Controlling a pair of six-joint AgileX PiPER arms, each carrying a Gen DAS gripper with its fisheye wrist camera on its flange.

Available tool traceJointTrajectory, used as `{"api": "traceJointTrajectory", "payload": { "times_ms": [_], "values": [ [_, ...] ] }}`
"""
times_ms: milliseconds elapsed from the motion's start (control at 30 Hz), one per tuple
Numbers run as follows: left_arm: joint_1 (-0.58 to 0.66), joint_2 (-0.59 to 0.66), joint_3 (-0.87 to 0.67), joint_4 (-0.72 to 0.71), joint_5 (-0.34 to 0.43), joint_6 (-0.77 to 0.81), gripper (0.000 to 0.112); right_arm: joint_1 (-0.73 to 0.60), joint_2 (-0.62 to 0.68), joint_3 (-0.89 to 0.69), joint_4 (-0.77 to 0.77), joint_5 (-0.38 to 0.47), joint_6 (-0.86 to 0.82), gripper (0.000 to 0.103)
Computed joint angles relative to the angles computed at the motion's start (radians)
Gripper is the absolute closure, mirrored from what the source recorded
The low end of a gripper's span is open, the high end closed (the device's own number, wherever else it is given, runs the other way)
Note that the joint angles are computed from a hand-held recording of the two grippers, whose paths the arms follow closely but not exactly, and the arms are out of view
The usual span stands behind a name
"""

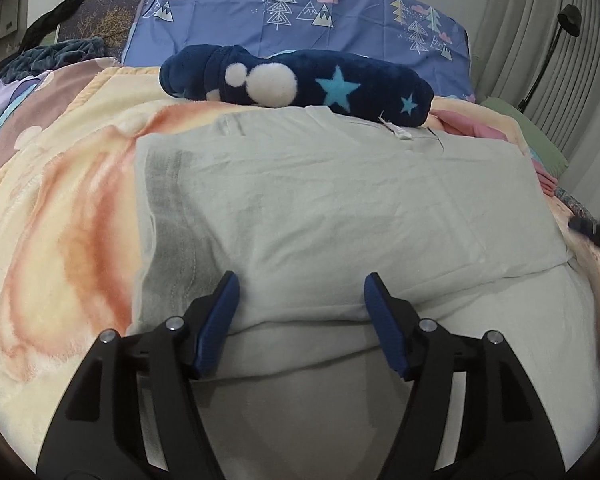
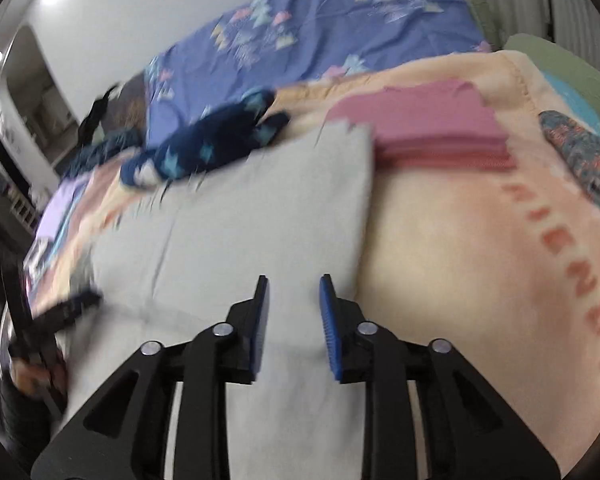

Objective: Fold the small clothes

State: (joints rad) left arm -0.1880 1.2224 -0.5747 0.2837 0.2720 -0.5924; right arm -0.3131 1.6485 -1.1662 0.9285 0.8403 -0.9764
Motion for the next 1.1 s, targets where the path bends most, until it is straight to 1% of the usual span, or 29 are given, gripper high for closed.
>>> {"api": "traceJointTrajectory", "payload": {
  "times_ms": [33, 67, 133, 200, 233, 267, 300, 367, 400, 433, 467, 500, 533, 567, 600, 667, 700, 733, 767, 800, 833, 867, 900, 933, 967, 1000, 1033, 1067, 1100],
  "values": [
    [-0.007, 0.002, 0.001, 0.029, -0.001, -0.03, 0.045, -0.009, 0.077, -0.096, 0.012, 0.033, 0.047, 0.058],
    [-0.014, 0.007, -0.001, 0.061, 0.001, -0.063, 0.045, -0.019, 0.164, -0.196, 0.022, 0.074, 0.133, 0.058],
    [-0.031, 0.014, -0.005, 0.128, 0.009, -0.13, 0.044, -0.038, 0.334, -0.395, 0.04, 0.187, 0.319, 0.057],
    [-0.039, 0.019, -0.007, 0.166, 0.015, -0.166, 0.044, -0.036, 0.478, -0.565, 0.061, 0.309, 0.418, 0.055],
    [-0.04, 0.018, -0.007, 0.166, 0.015, -0.166, 0.043, -0.024, 0.535, -0.627, 0.066, 0.348, 0.462, 0.055],
    [-0.035, 0.018, -0.006, 0.153, 0.012, -0.152, 0.043, -0.012, 0.553, -0.649, 0.055, 0.353, 0.487, 0.06],
    [-0.03, 0.017, -0.005, 0.135, 0.007, -0.132, 0.043, 0.006, 0.544, -0.642, 0.037, 0.337, 0.484, 0.102],
    [-0.022, 0.017, -0.002, 0.104, -0.001, -0.101, 0.043, 0.015, 0.429, -0.519, 0.061, 0.222, 0.379, 0.1],
    [-0.021, 0.017, -0.001, 0.099, -0.003, -0.096, 0.043, 0.025, 0.351, -0.438, 0.065, 0.143, 0.315, 0.1],
    [-0.021, 0.018, -0.002, 0.1, -0.004, -0.096, 0.043, 0.047, 0.303, -0.391, 0.029, 0.049, 0.29, 0.1],
    [-0.022, 0.019, -0.002, 0.105, -0.004, -0.1, 0.042, 0.078, 0.287, -0.375, -0.048, -0.041, 0.306, 0.102],
    [-0.024, 0.02, -0.002, 0.108, -0.004, -0.104, 0.042, 0.105, 0.302, -0.384, -0.148, -0.099, 0.345, 0.102],
    [-0.026, 0.021, -0.003, 0.116, -0.003, -0.11, 0.041, 0.124, 0.327, -0.399, -0.218, -0.117, 0.401, 0.102],
    [-0.031, 0.023, -0.004, 0.132, -0.001, -0.128, 0.041, 0.126, 0.342, -0.417, -0.248, -0.095, 0.429, 0.102],
    [-0.032, 0.023, -0.003, 0.136, -0.002, -0.133, 0.041, 0.121, 0.331, -0.404, -0.238, -0.092, 0.419, 0.101],
    [-0.029, 0.023, -0.003, 0.122, -0.006, -0.12, 0.041, 0.117, 0.263, -0.33, -0.222, -0.161, 0.393, 0.098],
    [-0.03, 0.024, -0.004, 0.125, -0.004, -0.122, 0.041, 0.117, 0.22, -0.279, -0.223, -0.211, 0.388, 0.093],
    [-0.031, 0.024, -0.004, 0.13, -0.003, -0.128, 0.04, 0.104, 0.173, -0.228, -0.188, -0.241, 0.342, 0.087],
    [-0.032, 0.024, -0.004, 0.131, -0.003, -0.128, 0.04, 0.086, 0.1, -0.159, -0.124, -0.231, 0.256, 0.087],
    [-0.031, 0.023, -0.003, 0.127, -0.005, -0.125, 0.04, 0.068, 0.055, -0.119, -0.054, -0.181, 0.156, 0.087],
    [-0.03, 0.023, -0.003, 0.118, -0.007, -0.116, 0.039, 0.048, 0.004, -0.074, 0.0, -0.091, 0.056, 0.087],
    [-0.03, 0.025, -0.003, 0.119, -0.007, -0.116, 0.039, 0.042, -0.014, -0.048, 0.015, -0.04, -0.01, 0.087],
    [-0.033, 0.026, -0.004, 0.128, -0.005, -0.124, 0.039, 0.056, -0.042, -0.001, -0.011, -0.03, -0.036, 0.087],
    [-0.037, 0.028, -0.007, 0.14, -0.002, -0.138, 0.039, 0.08, -0.063, 0.072, -0.077, -0.059, -0.054, 0.088],
    [-0.041, 0.03, -0.008, 0.15, 0.001, -0.148, 0.039, 0.095, -0.061, 0.123, -0.145, -0.128, -0.057, 0.088],
    [-0.042, 0.032, -0.011, 0.151, 0.004, -0.148, 0.038, 0.118, -0.054, 0.169, -0.172, -0.209, -0.067, 0.093],
    [-0.044, 0.031, -0.012, 0.15, 0.006, -0.147, 0.038, 0.124, -0.052, 0.198, -0.16, -0.25, -0.088, 0.094],
    [-0.046, 0.025, -0.013, 0.144, 0.012, -0.141, 0.038, 0.112, -0.057, 0.211, -0.122, -0.252, -0.104, 0.094],
    [-0.045, 0.008, -0.014, 0.12, 0.025, -0.115, 0.039, 0.091, -0.085, 0.207, -0.125, -0.218, -0.081, 0.095]
  ]
}}
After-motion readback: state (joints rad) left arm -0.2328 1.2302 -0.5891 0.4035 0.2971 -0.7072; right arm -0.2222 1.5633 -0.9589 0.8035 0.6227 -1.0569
